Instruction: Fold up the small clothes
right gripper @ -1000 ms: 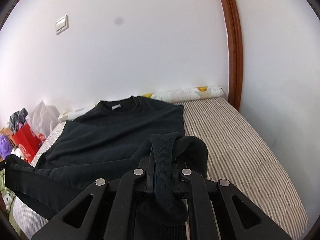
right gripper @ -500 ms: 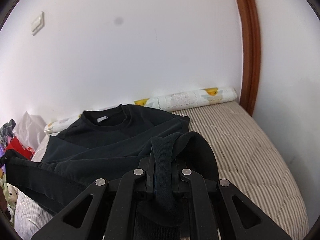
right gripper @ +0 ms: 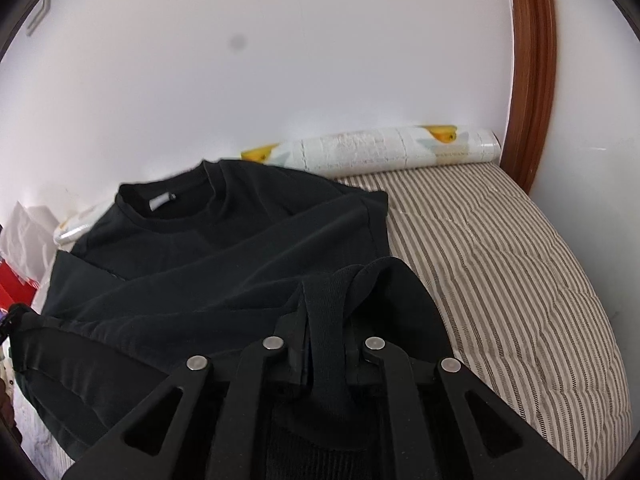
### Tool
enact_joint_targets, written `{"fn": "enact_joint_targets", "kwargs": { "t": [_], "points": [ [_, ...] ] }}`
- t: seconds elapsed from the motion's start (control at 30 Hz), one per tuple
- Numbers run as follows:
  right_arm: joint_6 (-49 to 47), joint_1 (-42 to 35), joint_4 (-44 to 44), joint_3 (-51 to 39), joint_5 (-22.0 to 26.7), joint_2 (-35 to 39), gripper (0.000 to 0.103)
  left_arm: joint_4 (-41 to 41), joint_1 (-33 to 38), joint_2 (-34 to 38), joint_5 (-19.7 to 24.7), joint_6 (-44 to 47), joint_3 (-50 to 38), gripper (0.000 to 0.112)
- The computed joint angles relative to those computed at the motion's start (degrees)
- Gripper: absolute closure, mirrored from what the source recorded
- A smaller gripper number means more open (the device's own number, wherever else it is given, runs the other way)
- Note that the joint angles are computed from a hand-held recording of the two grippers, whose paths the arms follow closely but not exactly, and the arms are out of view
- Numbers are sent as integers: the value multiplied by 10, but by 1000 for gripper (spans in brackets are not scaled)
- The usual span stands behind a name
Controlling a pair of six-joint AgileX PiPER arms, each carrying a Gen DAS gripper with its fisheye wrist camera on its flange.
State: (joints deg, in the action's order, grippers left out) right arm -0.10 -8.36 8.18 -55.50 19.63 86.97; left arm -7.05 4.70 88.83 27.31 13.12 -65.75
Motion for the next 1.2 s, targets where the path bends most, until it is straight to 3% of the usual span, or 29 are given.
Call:
{"fn": "enact_joint_targets", "kwargs": {
  "t": [0.1,0.23,0.37,0.4,0.43,0.53,0.7,0.83,0.93,1.1,1.2],
  "points": [
    [-20,-1,6,11,3,-16,89,6,-3,-3,12,-1,-4,101],
    [17,3,-57,40,24,-74,56,-68,21,-13,74,67,-20,91],
    [2,-13,-64,95,38,-162,42,-130,53,-56,116,132,2,68],
    [-19,-27,-50,113,47,-189,41,-144,62,-70,118,149,16,59],
    [-25,-35,-48,124,53,-205,41,-158,74,-89,119,169,36,57],
    [-94,-85,9,163,73,-250,40,-194,111,-126,137,224,90,57],
    [-216,-167,123,206,90,-260,40,-247,182,-150,164,296,160,56],
    [-307,-196,214,225,104,-252,40,-293,232,-125,195,335,175,53],
    [-300,-173,216,237,78,-237,40,-311,244,-102,204,341,169,52],
    [-335,-166,281,231,56,-196,40,-343,238,-61,217,343,140,49],
    [-348,-162,298,219,49,-170,40,-338,217,-46,199,321,130,48]
  ]
}}
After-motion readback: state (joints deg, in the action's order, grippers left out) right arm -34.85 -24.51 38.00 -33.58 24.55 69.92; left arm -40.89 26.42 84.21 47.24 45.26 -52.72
